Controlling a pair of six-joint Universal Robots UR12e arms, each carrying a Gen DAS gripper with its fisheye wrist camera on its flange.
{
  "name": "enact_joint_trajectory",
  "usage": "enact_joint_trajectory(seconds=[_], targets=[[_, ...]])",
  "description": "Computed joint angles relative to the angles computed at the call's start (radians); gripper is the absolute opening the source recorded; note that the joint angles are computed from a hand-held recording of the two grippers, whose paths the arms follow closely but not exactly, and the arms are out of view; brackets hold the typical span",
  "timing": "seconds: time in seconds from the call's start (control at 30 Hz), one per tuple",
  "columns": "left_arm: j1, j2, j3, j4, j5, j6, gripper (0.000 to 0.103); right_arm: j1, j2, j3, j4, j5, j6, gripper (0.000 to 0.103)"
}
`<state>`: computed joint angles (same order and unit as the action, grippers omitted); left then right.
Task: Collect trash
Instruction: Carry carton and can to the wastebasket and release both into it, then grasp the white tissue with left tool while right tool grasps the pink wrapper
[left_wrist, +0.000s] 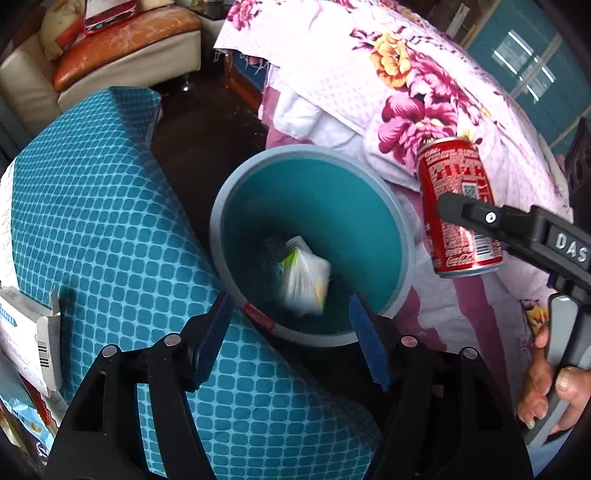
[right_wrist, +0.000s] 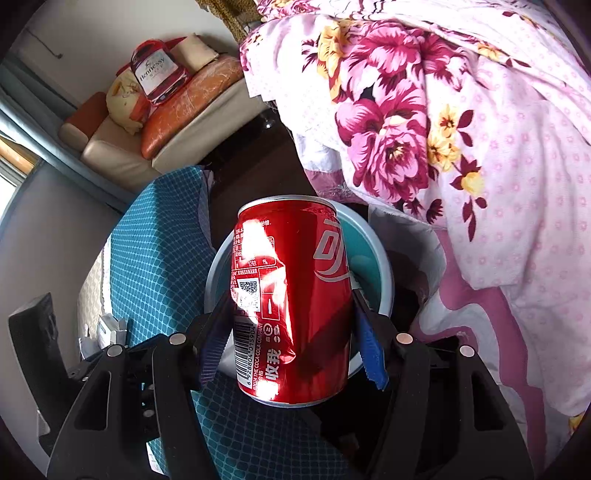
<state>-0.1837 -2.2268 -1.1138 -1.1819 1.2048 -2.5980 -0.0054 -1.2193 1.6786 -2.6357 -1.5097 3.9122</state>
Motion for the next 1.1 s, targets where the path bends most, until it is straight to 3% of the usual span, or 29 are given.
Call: enact_joint_trajectory(seconds=[0.17,0.27,0.3,0.53,0.6,0.87,0.93,1.1], targets=[[0.025,0.016,-0.015,-0.003,-0.037,-0.008,0.067,0.009,0.011,-0.019,0.015,0.001,-0.011,0.059],[0.040,0.029,-0.032,0.017,-0.047,-0.021,0.085,0.015,0.019,-0.033,0.033,-0.003,-0.018,0.059],[0.045,0.035,-0.041,0.034,-0.055,-0.030,0.086,0.017,0.021,-0.037,0.037,-0.003,-0.018,0.059],[0.072,0.052,-0.056,0.046,-0.083,-0.051,0.089,0.034,0.044,-0.083,0.103,0.007,-0.044,0.061],[0.078,0.057,-0.063,0.052,-0.087,-0.056,0.089,0.039,0.048,-0.093,0.115,0.006,-0.046,0.075],[0.109,0.084,-0.097,0.061,-0.095,-0.062,0.090,0.065,0.052,-0.118,0.135,0.006,-0.034,0.079],[0.117,0.092,-0.105,0.063,-0.096,-0.065,0.090,0.072,0.052,-0.120,0.132,0.012,-0.034,0.084],[0.141,0.117,-0.137,0.078,-0.100,-0.069,0.090,0.098,0.053,-0.138,0.140,-0.011,-0.079,0.085]])
